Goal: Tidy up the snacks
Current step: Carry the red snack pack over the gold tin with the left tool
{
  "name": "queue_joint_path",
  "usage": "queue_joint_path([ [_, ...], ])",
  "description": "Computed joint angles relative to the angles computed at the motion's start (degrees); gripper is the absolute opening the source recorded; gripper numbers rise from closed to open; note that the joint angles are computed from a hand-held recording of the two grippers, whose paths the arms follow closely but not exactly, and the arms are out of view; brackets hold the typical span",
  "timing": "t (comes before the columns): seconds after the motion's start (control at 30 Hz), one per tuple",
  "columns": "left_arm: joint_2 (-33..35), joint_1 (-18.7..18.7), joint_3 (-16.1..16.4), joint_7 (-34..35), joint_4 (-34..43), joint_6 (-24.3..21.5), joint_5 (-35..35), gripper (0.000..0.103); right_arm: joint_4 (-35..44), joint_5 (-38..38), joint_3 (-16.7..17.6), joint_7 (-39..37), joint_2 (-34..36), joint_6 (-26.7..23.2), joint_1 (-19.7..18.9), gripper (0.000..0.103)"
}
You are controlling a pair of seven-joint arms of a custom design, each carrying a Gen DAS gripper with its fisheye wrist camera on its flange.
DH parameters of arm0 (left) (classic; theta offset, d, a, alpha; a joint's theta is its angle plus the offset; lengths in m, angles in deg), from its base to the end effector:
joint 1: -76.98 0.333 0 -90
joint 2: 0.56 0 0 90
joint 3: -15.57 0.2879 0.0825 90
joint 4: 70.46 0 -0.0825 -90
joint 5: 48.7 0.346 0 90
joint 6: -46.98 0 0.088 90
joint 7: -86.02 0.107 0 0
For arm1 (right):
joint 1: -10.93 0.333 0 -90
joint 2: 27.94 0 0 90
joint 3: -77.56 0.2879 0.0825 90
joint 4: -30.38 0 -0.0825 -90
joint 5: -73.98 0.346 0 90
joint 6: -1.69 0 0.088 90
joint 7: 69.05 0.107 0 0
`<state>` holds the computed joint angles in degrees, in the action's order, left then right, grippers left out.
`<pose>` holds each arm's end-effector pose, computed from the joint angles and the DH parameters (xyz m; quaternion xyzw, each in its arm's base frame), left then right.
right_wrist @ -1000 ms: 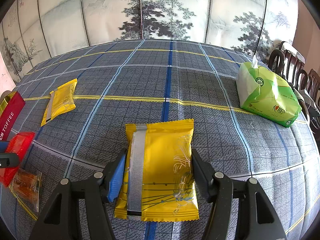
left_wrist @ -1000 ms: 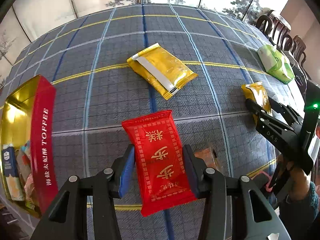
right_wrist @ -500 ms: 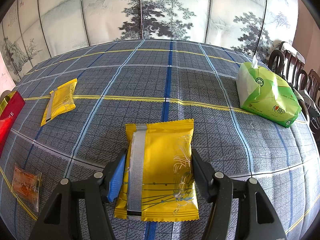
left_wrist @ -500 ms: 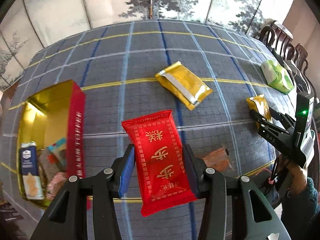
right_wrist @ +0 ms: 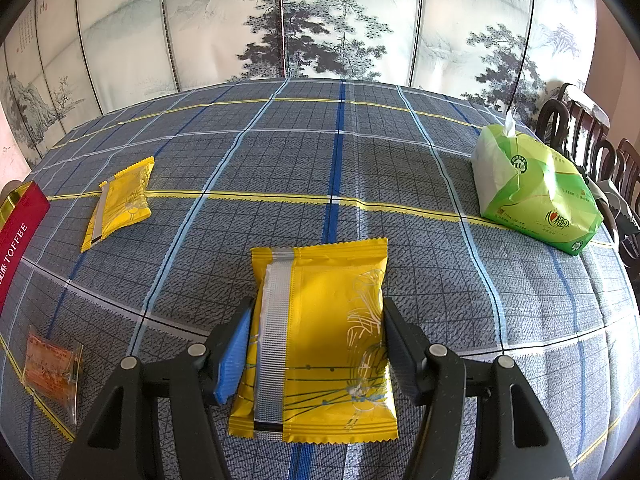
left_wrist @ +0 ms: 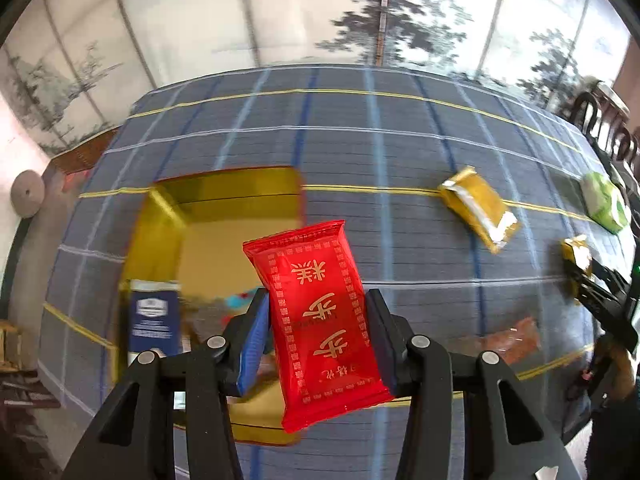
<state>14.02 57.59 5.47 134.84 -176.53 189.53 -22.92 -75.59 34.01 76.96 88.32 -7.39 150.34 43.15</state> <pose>0.5361 -0.2972 0.4209 -0.6558 0.7158 -0.1625 0.1762 0.5250 0.3386 0.3644 -0.6454 0.7051 -0.2173 0.1976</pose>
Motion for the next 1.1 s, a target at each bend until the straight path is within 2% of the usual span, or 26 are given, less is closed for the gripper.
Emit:
queue_joint_path([
  [0.17, -1.7, 1.6, 1.5, -1.7, -2.5, -0.4, 2.0, 0.044, 0.0, 0.0, 0.0, 0.0, 0.0, 0.0, 0.0, 0.063],
  [0.4, -2.8, 4.0, 1.7, -1.8, -6.1, -0.5, 2.9, 0.044, -0.3, 0.0, -0.1, -0.1, -0.2, 0.2, -0.1, 0.063],
  [0.67, -2.8, 5.0, 1.5, 0.4, -8.3, 0.1, 3.3, 0.044, -0.4, -0.1, 0.0, -0.1, -0.3, 0.2, -0.2, 0.063],
  [1.1, -3.1, 5.2, 1.8, 0.0, -10.8, 1.6, 5.4, 0.046, -0.3, -0.1, 0.0, -0.1, -0.2, 0.1, -0.1, 0.063],
])
